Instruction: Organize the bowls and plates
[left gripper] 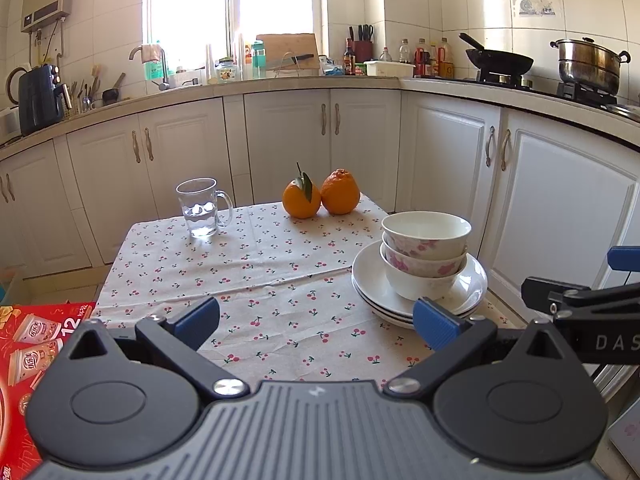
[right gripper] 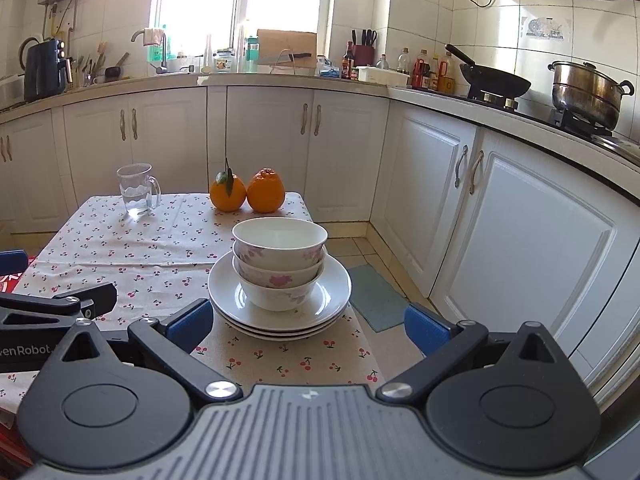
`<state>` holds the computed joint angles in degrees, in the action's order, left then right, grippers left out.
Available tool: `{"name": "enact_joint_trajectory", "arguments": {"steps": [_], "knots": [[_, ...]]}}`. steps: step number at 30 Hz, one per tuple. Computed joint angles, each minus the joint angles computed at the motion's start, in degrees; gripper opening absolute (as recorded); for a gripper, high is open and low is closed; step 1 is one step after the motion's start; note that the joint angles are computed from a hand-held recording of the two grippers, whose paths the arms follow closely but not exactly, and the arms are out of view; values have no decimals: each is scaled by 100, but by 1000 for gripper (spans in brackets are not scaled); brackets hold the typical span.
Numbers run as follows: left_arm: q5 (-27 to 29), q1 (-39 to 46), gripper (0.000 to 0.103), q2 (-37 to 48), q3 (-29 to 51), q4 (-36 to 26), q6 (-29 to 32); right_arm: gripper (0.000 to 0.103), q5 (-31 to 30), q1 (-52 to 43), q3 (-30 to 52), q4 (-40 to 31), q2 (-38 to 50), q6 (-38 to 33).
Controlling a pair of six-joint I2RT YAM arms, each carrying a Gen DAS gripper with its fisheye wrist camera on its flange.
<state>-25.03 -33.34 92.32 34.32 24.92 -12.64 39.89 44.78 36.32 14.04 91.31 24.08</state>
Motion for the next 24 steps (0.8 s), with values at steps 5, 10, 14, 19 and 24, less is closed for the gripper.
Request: {"name": "enact_joint_trajectory", "arguments": {"steps": [5, 10, 14, 19, 24], "knots": [[-2, -6, 102, -7, 1, -13, -8, 103, 50, 30, 2, -7, 3, 7], [6, 1, 102, -1, -3, 3, -1, 103, 51, 33, 4, -12, -3, 1], [15, 10, 102, -19, -5, -11, 5, 103, 54, 38, -2, -23, -30, -11], [11, 5, 102, -24, -11, -11, -5, 103, 62, 47, -4, -22, -33, -16], [16, 10, 102, -28, -8, -33, -13, 103, 65, 49, -3, -25, -30, -11]]}}
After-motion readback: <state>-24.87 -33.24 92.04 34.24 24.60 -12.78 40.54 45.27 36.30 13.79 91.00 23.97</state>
